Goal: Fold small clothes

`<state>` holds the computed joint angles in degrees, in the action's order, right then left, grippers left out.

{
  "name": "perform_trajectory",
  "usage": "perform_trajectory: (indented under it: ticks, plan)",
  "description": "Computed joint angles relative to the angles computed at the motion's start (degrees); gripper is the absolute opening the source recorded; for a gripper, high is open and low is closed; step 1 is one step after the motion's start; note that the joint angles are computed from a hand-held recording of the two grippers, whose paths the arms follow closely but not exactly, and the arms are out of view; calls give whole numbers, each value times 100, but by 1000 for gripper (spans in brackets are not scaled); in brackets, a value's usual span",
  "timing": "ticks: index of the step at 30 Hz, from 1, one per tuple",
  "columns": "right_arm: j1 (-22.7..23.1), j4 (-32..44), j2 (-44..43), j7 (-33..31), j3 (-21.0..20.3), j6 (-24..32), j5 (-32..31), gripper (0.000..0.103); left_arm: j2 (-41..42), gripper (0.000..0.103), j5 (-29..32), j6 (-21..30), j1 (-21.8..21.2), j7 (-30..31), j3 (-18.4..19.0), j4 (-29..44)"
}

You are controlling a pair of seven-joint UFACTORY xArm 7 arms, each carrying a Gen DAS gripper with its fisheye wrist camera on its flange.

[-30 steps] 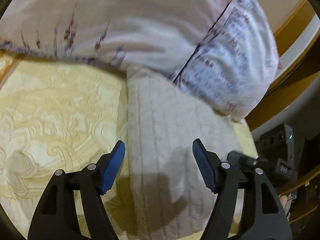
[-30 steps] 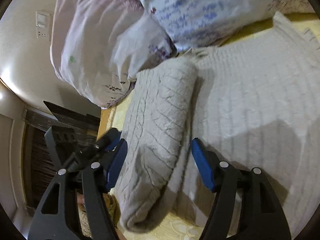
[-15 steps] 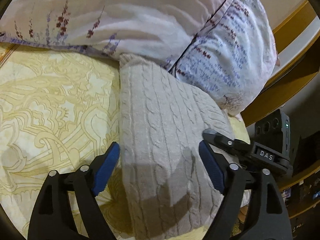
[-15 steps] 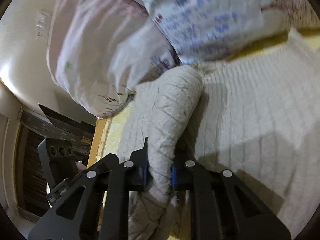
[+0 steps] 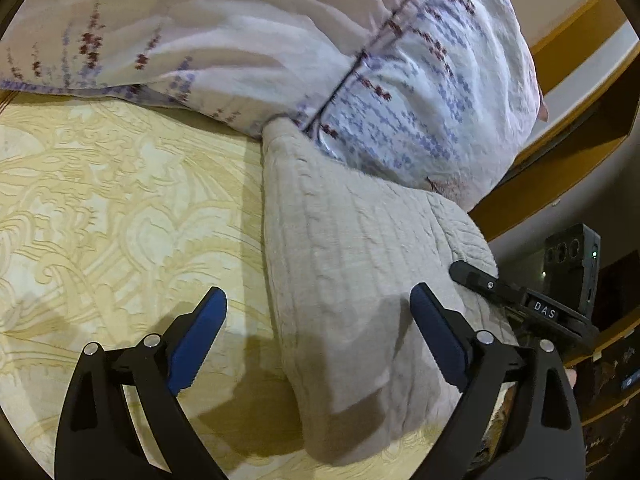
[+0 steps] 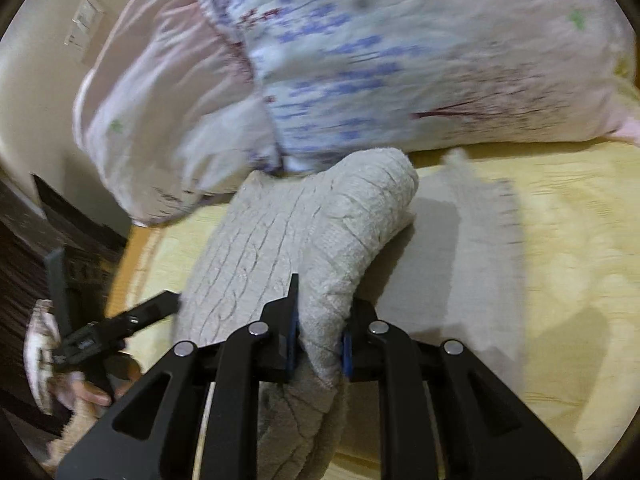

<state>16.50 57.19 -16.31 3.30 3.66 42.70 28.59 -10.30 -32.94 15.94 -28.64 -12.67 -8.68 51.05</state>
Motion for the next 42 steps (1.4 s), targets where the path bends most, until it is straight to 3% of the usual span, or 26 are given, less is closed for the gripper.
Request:
perform_trajectory:
  ticks: [7,12,15,19,24,25,28,30,36,40,42]
  plan:
    - [-436,-313,-414,431,158,-221,-1387,15,439,94,33,69,-54,-43,-190,363]
    - [-524,-508,-296,617,149,-401,-1812,17,589,89,-132,-35,-90,65,-293,407]
    - [-437,-687,-267,473,-109,-329,-1348,28,627,88,-323,-28,-105,196,-317,440]
    - [-234,-1092,-826,-148,-636,-306,-145,46,603,88,-524,-32,-117,365,-332,429]
    - [-195,-1599,-1585,-547,-854,-51,405,48,587,88,-662,-19,-147,459,-356,409]
    - [-227,-1680,-1699,-558,-826,32,352,48,605,88,-653,-14,-147,446,-360,422]
    - [-347,-1842,-1843,-409,-569,41,59,16,629,88,-571,-4,-140,341,-385,435]
    - [-387,-2043,-2018,-212,-503,-137,15,12,664,88,-545,24,-140,335,-399,478]
    - [-262,-2394,-2278,-42,-839,-182,286,12,519,88,-430,16,-144,404,-364,414]
    - [-242,-2116,-2099,-56,-822,81,138,27,523,88,-752,43,-140,614,-255,464]
    - [-273,-1962,-1999,-42,-888,180,187,50,474,88,-962,66,-106,749,-205,452]
